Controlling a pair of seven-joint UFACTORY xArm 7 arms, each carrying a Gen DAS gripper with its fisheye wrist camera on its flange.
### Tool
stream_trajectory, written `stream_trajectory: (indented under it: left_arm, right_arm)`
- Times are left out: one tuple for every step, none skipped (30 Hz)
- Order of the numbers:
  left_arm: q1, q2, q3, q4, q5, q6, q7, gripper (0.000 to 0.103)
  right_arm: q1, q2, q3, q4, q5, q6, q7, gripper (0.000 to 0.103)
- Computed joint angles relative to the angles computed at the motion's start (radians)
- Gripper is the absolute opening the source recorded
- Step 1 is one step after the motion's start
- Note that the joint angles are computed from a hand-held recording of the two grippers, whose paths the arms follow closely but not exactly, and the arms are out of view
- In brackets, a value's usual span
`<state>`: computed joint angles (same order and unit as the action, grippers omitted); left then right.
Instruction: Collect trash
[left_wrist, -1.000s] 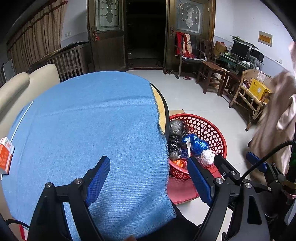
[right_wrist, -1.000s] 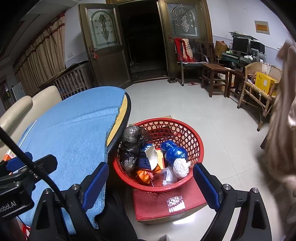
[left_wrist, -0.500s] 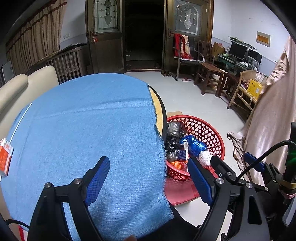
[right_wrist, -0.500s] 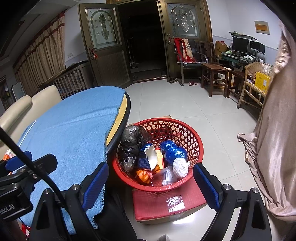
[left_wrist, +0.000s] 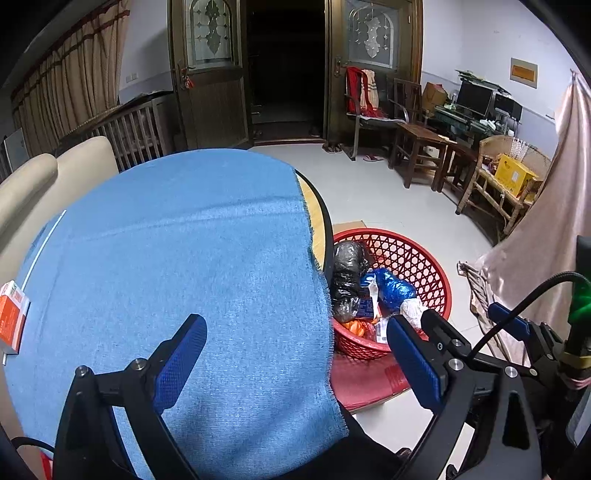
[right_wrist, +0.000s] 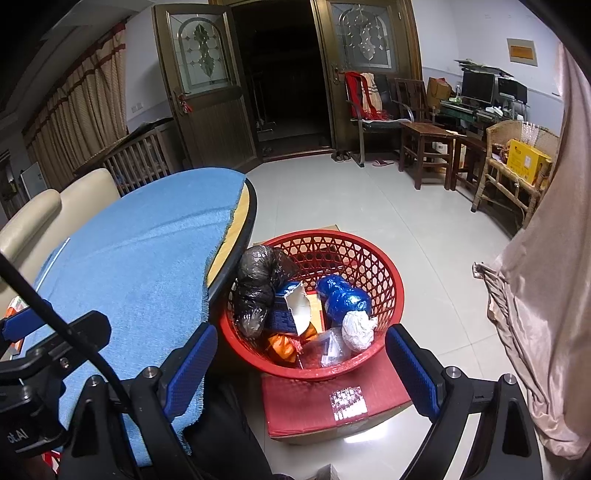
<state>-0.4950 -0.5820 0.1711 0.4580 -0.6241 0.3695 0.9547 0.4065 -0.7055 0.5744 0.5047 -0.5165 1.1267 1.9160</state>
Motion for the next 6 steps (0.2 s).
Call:
stream_trajectory:
  left_arm:
    - [0.0, -0.001, 0.002, 0.001, -0.002, 0.001, 0.001, 0.098]
    - [-0.001, 0.0, 0.006, 0.004, -0.005, 0.007, 0.003, 0.098]
    - [-0.004, 0.001, 0.013, 0.007, -0.011, 0.012, 0.007, 0.098]
    - [-0.001, 0.002, 0.01, 0.006, -0.014, 0.011, 0.006, 0.098]
    - [0.002, 0.006, 0.006, 0.008, -0.014, 0.009, 0.005, 0.098]
    - [0.004, 0.01, 0.002, 0.009, -0.014, 0.007, 0.003, 0.098]
  right_arm:
    - [-0.001, 0.002, -0.001, 0.0, 0.001, 0.001, 0.001, 0.094]
    - [-0.001, 0.002, -0.001, 0.0, 0.003, 0.002, 0.003, 0.094]
    - [0.001, 0.0, -0.003, -0.002, 0.005, 0.004, 0.004, 0.094]
    - [0.001, 0.0, -0.004, -0.003, 0.007, 0.005, 0.005, 0.094]
    - [0.001, 0.001, -0.004, -0.002, 0.006, 0.006, 0.005, 0.094]
    - [0.0, 0.003, -0.003, 0.0, 0.006, 0.008, 0.004, 0.094]
